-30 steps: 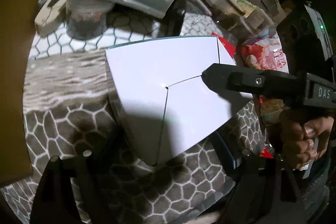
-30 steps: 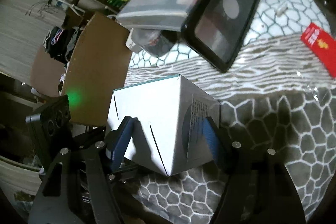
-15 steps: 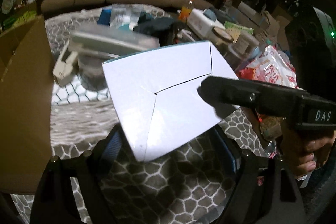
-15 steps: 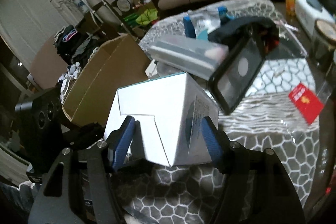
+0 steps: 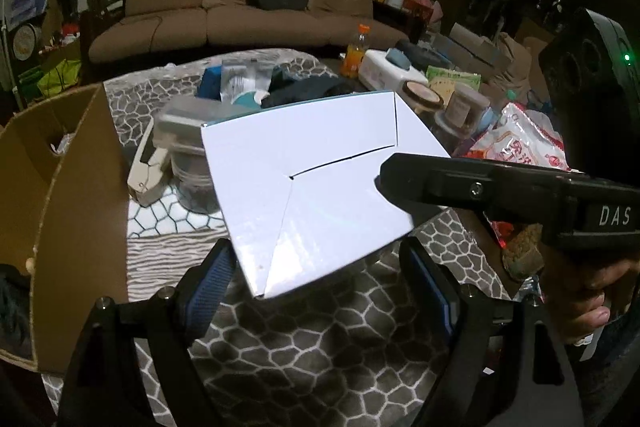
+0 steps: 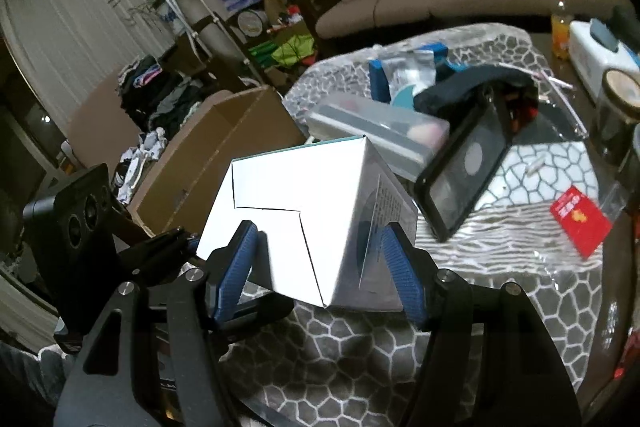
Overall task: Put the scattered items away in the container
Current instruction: 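Lift the white paper box off the table with the right gripper, then carry the white paper box with the right gripper over the cardboard box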
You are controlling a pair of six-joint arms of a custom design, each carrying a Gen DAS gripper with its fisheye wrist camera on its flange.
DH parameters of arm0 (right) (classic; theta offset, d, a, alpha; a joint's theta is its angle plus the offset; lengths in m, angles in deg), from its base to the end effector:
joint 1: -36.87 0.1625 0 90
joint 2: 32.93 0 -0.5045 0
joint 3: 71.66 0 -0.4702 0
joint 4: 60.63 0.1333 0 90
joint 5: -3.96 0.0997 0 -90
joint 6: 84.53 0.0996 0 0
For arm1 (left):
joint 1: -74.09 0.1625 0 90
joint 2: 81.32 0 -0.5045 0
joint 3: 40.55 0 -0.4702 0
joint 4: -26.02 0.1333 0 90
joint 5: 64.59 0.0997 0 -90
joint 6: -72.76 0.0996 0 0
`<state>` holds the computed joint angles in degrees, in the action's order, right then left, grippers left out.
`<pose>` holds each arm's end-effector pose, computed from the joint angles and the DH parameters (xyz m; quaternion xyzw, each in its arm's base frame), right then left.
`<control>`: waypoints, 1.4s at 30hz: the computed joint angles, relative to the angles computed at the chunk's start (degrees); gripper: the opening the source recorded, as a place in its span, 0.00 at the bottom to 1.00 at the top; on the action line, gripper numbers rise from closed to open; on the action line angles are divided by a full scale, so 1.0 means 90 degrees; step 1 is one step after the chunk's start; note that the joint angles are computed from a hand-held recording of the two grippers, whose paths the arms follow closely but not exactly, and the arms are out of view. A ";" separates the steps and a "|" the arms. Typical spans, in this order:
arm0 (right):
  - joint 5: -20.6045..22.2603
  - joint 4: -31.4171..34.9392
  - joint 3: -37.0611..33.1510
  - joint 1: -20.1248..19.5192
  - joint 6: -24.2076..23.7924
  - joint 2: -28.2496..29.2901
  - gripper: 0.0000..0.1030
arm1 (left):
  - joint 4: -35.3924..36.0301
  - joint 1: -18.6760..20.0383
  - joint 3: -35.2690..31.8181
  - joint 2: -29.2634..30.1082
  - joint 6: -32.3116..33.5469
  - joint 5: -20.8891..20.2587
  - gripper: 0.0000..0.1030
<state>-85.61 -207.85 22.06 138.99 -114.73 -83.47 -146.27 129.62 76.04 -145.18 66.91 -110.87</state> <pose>0.2957 -0.7388 0.1578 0.3587 -0.9254 0.1213 0.0155 -0.1895 -0.6332 0.2278 0.1298 0.8930 -0.3463 0.2564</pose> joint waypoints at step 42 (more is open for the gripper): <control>0.0409 -0.1678 0.0226 0.1700 -0.1044 0.0338 0.60 | -0.3999 -0.1013 0.0991 -0.0960 0.2319 0.2468 0.81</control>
<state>-81.93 -222.96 24.09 154.29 -124.12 -80.44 -182.27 120.51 84.96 -153.83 87.79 -88.66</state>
